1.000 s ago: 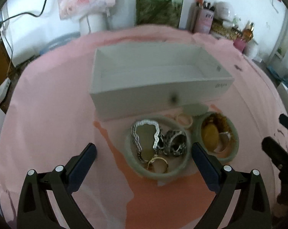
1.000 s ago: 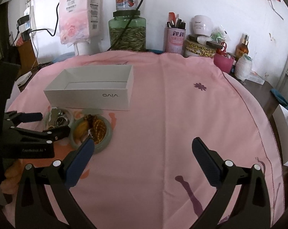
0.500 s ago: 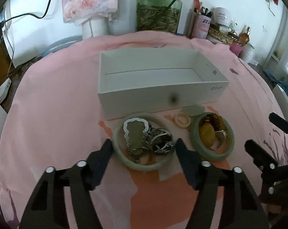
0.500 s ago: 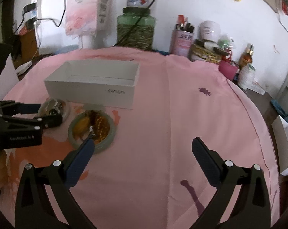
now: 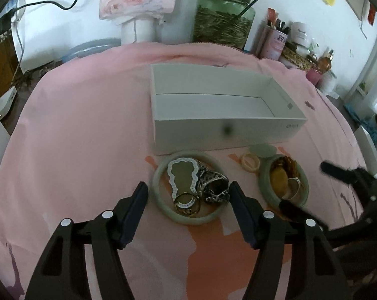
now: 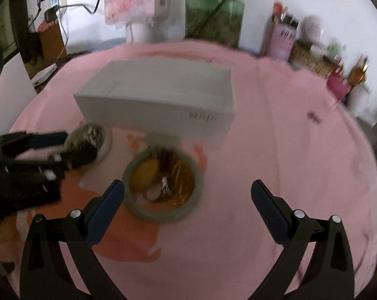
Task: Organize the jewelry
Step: 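Lower the left tool onto the jade bangle holding rings and pendants, then grasp the bangle rim with the left tool while the right tool grasps the other bangle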
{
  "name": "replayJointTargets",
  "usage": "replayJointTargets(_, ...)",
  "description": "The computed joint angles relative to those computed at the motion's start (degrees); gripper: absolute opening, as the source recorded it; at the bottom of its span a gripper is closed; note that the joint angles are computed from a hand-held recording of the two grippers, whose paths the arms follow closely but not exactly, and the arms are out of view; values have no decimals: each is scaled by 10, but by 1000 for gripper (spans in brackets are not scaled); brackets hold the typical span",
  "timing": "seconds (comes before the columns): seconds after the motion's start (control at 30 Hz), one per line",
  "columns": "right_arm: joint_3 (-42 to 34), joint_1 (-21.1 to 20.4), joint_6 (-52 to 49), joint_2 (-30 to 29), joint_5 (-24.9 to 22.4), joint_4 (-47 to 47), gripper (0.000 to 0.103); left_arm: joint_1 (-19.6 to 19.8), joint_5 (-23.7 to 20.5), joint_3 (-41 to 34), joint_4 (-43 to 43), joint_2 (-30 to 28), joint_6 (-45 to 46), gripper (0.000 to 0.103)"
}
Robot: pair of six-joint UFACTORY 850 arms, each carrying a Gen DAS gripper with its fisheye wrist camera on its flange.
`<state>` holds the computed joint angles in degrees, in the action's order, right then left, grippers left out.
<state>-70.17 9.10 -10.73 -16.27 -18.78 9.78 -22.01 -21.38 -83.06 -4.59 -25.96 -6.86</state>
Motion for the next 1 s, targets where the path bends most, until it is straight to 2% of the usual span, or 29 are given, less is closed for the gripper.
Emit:
replayJointTargets(0.1, -2, -4, -82, -2, -12, 73, 85, -6, 0, 0, 25, 0, -15, 66)
replayJointTargets(0.2, -3, 5, -78, -4, -6, 39, 80, -13, -1, 1, 71, -1, -45, 66)
replayJointTargets(0.37, -3, 8, -131, -5, 0, 74, 69, -12, 0, 1, 68, -2, -40, 67)
replayJointTargets(0.47, -6, 5, -143, -6, -4, 83, 69, -11, 3, 4, 61, 0, -33, 66)
replayJointTargets(0.67, -6, -2, -157, -5, -11, 95, 70, -6, 2, 7, -11, 4, 35, 64)
replayJointTargets(0.87, -6, 2, -132, -6, -4, 73, 71, -14, 0, -3, 28, -4, 2, 73)
replayJointTargets(1.0, -3, 2, -129, -4, 0, 72, 69, -22, 2, -5, 88, -7, -46, 72)
